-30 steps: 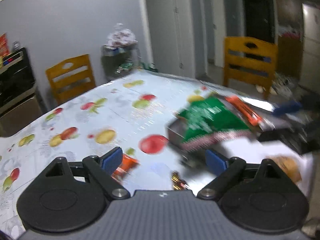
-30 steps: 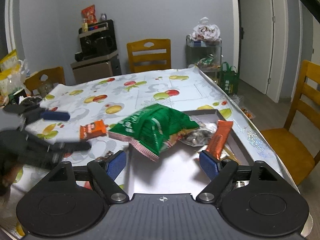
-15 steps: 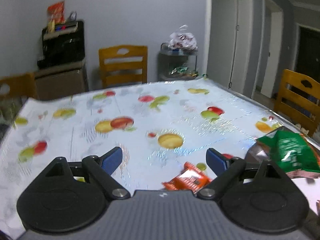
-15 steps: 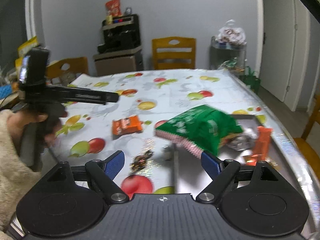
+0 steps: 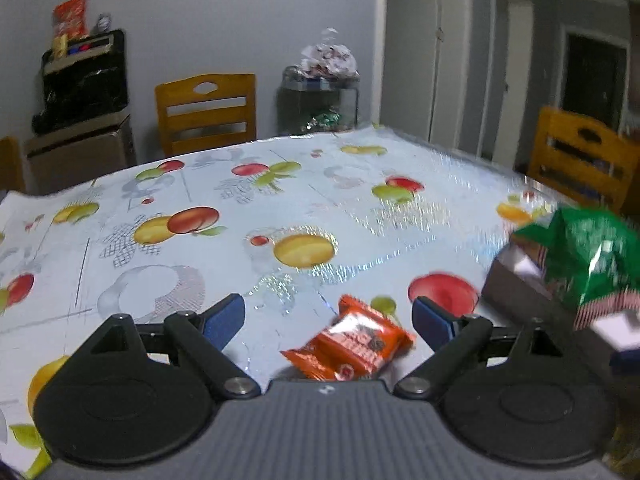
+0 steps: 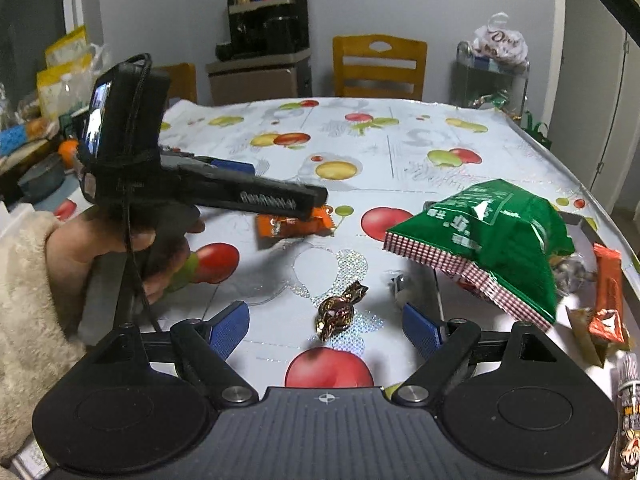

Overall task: Organize snacks
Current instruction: 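Grasp the orange candy packet with the left gripper while the right grasps the brown-wrapped chocolate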

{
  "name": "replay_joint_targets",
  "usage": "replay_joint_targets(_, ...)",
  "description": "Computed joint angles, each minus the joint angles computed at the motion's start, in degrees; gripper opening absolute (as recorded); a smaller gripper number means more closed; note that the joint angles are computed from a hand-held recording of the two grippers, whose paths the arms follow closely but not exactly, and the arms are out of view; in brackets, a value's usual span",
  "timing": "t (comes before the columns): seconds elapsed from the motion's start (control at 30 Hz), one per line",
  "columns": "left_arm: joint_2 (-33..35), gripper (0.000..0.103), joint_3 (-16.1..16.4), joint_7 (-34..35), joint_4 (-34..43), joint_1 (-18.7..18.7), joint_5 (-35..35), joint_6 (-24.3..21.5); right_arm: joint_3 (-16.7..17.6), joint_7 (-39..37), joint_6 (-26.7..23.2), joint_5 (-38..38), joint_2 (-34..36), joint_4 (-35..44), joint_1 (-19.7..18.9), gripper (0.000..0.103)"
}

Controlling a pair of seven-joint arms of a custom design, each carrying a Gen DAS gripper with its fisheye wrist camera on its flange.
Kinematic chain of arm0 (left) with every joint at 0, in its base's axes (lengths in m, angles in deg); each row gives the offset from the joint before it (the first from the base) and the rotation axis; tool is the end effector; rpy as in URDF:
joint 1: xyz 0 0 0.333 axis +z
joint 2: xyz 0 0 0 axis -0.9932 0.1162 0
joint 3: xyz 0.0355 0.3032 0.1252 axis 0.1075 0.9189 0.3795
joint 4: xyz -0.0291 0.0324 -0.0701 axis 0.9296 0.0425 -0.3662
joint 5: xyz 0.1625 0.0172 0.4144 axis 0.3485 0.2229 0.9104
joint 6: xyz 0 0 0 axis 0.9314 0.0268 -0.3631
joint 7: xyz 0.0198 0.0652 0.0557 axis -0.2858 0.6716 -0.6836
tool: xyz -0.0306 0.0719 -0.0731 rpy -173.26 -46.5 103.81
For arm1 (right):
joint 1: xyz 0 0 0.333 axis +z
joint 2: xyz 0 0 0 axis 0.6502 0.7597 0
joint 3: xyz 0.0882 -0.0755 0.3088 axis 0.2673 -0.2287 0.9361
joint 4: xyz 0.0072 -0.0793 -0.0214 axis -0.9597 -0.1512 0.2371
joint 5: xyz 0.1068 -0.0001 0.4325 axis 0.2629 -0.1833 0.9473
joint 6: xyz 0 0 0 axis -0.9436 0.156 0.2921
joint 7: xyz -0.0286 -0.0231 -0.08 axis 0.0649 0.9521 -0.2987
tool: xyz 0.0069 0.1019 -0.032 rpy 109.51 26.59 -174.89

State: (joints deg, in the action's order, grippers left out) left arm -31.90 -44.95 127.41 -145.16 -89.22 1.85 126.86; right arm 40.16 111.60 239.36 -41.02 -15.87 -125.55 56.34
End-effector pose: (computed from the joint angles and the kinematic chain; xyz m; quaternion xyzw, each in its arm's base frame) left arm 0.7333 -0.3098 0.3920 -0.4255 0.7649 -0.4223 0.2357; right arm 0.5883 0.2122 0.4163 -0.6675 0.6119 -0.2675 0.3294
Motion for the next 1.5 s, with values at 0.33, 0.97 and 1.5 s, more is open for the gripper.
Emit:
replay_joint_targets(0.33, 1.52, 0.091, -2.4, 3.58, 2.67, 1.77, -4.0, -8.19, -0.98, -3.93, -1.56, 5.03, 4.0, 3.47, 2.09, 0.081)
replay_joint_targets(0.97, 1.02, 0.051, -5.09, 8.82, 1.12, 3.82, -7.76, -6.63, -5.15, 3.82, -2.06, -1.27, 5.84, 5.48, 6.0, 0.073)
replay_joint_targets(1.5, -0.49, 0.044, -4.93, 10.91, -1.14, 3.8, -8.55, -5.57, -4.23, 11.56, -2.94, -7.82, 5.91, 6.15, 5.08, 0.06)
